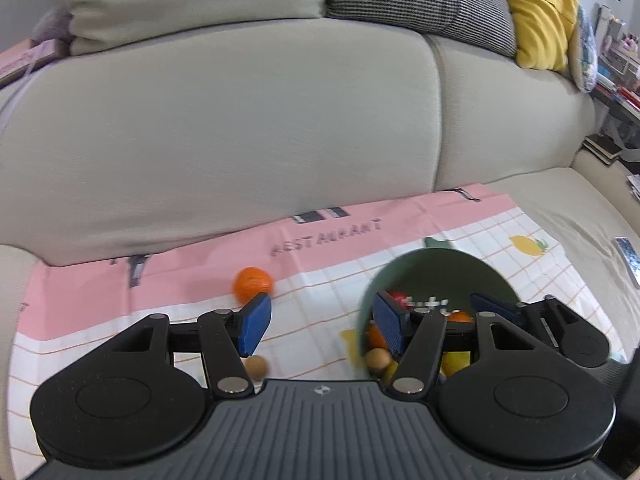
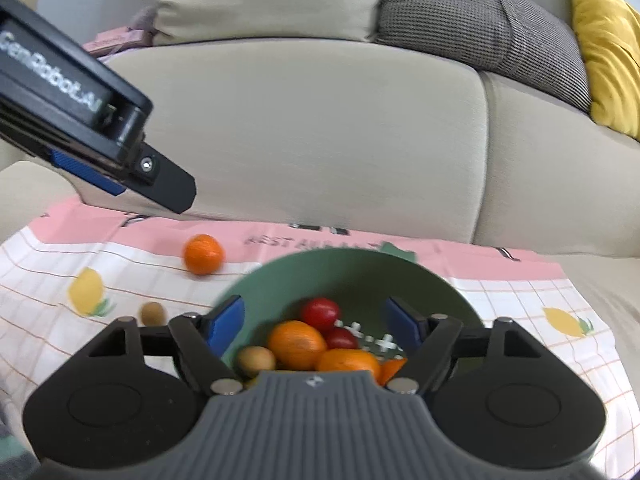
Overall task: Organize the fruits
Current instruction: 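Move both tools back toward the remaining mandarin and brown fruit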
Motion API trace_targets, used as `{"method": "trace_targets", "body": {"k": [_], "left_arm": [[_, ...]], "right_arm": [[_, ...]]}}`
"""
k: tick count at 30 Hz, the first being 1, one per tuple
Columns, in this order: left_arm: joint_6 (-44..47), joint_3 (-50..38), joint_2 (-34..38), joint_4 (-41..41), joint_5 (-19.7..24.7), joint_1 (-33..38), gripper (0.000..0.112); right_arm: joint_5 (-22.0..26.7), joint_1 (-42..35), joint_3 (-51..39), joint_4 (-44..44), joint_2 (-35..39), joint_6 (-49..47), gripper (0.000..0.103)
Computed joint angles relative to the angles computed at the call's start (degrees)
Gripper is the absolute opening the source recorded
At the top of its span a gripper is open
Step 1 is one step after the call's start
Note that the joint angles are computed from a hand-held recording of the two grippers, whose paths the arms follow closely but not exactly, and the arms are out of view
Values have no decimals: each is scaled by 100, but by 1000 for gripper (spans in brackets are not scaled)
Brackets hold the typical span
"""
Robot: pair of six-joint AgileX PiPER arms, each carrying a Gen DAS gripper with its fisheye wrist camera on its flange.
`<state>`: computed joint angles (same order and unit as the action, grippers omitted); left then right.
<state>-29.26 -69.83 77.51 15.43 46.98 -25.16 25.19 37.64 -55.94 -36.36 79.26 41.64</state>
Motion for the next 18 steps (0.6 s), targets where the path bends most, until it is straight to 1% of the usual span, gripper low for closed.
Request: {"method": "trace_targets", "body": {"k": [2, 4, 7, 9, 11, 14, 16, 18], "left_arm": [[-26, 105, -123, 74, 14, 107, 69], [71, 215, -249, -10, -19, 273, 69], [382, 351, -410, -231, -125, 569, 69], [636, 370, -468, -369, -118, 757, 69], [979, 376, -516, -584, -116, 996, 69], [1435, 385, -565, -936, -100, 1381, 69], [1753, 425, -587, -1190, -128, 1647, 69], [2072, 481, -600, -1452, -158, 1909, 69]], "right_arm": [[78, 203, -100, -98, 19, 41, 77], [10, 287, -203, 285, 42, -414, 77], [56, 520, -390, 331, 116, -463, 77], [14, 558, -556, 797, 214, -913, 79], [69, 646, -761, 1116, 353, -1176, 79], [112, 722, -1058, 1844, 594, -1793, 79], [111, 790, -1209, 2047, 748, -1991, 79], [165, 922, -1368, 2035, 902, -2074, 77]]}}
